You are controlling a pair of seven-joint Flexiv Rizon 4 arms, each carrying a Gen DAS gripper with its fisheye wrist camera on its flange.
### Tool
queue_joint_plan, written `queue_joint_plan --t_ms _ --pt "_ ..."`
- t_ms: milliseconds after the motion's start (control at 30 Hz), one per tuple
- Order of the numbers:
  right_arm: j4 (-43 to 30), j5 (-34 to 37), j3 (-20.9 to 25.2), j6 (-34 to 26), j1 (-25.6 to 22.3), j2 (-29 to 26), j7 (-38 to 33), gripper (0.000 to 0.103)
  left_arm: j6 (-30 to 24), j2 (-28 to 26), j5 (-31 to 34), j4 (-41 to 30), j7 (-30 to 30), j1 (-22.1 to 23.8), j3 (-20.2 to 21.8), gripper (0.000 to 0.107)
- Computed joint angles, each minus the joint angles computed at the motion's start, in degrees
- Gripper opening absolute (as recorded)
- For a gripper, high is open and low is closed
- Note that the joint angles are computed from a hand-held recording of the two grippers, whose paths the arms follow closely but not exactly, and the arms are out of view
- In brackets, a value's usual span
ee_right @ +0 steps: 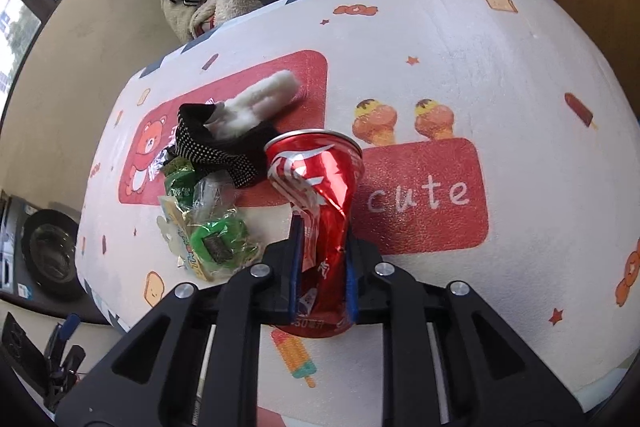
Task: Collect trash
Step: 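Grasp the crushed red can with the right tool and lift it, then grasp the green toy card with the left tool while the right tool holds the red can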
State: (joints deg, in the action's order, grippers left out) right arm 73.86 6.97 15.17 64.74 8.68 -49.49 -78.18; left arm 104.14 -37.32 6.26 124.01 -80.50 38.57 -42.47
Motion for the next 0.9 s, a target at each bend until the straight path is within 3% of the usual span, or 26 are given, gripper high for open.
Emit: queue_joint_plan --t_ms 67,233,467,667,900 --pt "1.5 0.5 -0.1 3.1 0.0 0.5 -0.4 0.014 -1.4 -1.1 -0.3 -0.9 0.2 0.7 -1.5 0.060" --pt "9.6 -1.1 -2.2 15.0 1.4 4.2 0.8 0.013 -4.5 -4.1 -2.6 -5.2 2.7 -0.5 -3.6 0.052" --pt "19.4 -7.6 -9.8 23.3 6.7 8.6 7.0 0.013 -10.6 -9.3 -8.9 -15.2 8.4 -8.0 -2.8 0.043" --pt "22.8 -11.3 -9.3 25.5 5.5 10.2 10.3 0.012 -17.4 -11.3 -13.3 -26.0 13.6 -19.1 5.5 0.041" --pt "27.2 -14.8 -11.3 29.0 6.4 11.2 14.0 0.012 -24.6 -14.0 -19.3 -34.7 15.5 -26.6 12.4 0.037"
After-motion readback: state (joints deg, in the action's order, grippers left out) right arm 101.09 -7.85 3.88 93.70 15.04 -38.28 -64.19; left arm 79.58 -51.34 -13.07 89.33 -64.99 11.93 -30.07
